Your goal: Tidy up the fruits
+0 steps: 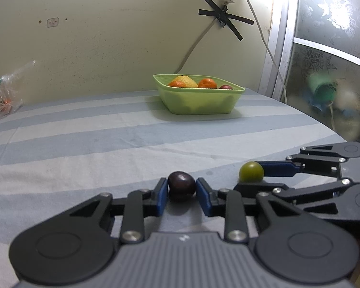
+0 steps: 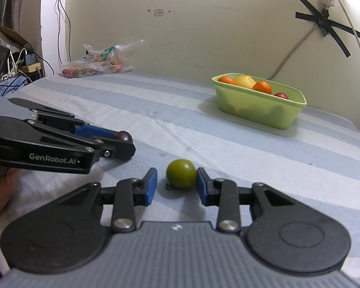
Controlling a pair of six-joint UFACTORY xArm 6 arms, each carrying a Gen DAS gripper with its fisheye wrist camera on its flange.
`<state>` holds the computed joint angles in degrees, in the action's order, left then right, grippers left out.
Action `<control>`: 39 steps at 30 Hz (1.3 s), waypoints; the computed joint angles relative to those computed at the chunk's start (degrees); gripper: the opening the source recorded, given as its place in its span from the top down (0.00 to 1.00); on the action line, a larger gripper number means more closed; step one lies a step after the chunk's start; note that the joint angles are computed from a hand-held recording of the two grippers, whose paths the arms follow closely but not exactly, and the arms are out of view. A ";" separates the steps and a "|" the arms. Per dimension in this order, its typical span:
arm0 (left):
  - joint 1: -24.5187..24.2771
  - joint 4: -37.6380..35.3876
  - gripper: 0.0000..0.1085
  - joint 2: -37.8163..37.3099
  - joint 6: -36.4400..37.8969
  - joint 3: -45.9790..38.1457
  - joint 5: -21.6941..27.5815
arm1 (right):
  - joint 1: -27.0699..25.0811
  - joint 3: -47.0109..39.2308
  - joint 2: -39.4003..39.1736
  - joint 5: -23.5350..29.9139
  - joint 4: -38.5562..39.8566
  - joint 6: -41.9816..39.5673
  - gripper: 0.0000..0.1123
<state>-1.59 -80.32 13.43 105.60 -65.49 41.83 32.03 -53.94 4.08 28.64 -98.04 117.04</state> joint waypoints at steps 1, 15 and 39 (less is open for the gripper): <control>0.00 0.00 0.75 0.00 0.00 0.00 0.00 | 0.02 -0.02 0.03 0.01 0.01 0.01 0.66; 0.02 0.01 0.75 0.06 -0.01 -0.06 0.04 | -0.02 -0.02 0.09 -0.08 -0.12 0.24 0.66; 0.02 0.15 0.74 0.06 -0.18 -0.12 0.07 | 0.34 0.31 0.00 0.60 0.22 0.88 0.62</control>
<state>-1.57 -80.17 13.49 105.42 -65.60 41.90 32.38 -53.63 4.08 29.24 -97.82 117.92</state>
